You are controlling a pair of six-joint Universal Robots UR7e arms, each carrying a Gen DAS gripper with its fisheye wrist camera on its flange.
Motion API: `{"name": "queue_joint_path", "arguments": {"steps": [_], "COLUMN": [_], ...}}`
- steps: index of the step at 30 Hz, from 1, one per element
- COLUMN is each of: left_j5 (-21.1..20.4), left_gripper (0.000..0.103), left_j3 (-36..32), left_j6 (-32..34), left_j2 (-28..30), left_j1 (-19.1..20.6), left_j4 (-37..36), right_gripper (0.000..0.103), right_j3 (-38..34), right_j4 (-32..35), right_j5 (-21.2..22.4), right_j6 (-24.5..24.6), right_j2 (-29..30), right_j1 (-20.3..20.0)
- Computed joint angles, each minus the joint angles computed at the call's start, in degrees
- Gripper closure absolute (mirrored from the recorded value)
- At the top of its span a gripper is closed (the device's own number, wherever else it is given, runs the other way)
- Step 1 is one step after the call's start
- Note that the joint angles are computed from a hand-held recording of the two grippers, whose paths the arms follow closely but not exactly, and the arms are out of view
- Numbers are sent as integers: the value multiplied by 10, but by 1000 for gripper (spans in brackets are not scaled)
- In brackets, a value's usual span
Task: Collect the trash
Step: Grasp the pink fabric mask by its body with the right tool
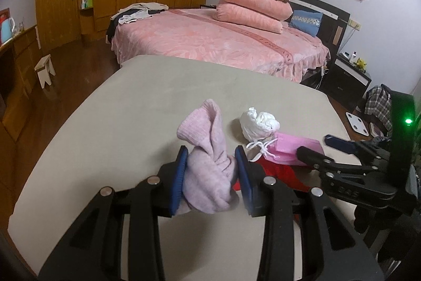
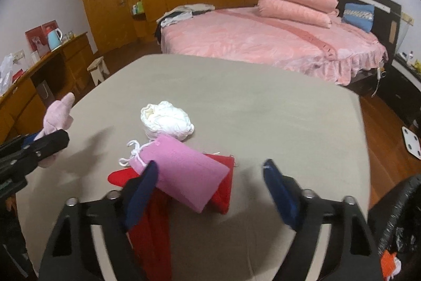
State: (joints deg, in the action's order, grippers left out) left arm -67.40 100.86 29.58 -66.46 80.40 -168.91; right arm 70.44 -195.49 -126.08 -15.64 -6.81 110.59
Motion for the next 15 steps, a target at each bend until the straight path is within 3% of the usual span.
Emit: {"name": "queue_joint_path", "arguments": {"steps": [1,6,15], "left_j5": [0,0,-5], "left_gripper": [68,68,68], "left_j3": [-1,2,27], "left_j6": [-1,-2,-1], "left_j2": [0,-3,-24], "left_j1": [0,-1,-16], "left_j4": [1,5,2], "right_gripper": [53,83,84], "right_j3": [8,40,85], "right_j4": [19,15,-51], "right_j5": [19,52,59], "right_j6": [10,17,3], "right_j2": [-8,-27,-54], "right_j1": [-4,-1,22]}}
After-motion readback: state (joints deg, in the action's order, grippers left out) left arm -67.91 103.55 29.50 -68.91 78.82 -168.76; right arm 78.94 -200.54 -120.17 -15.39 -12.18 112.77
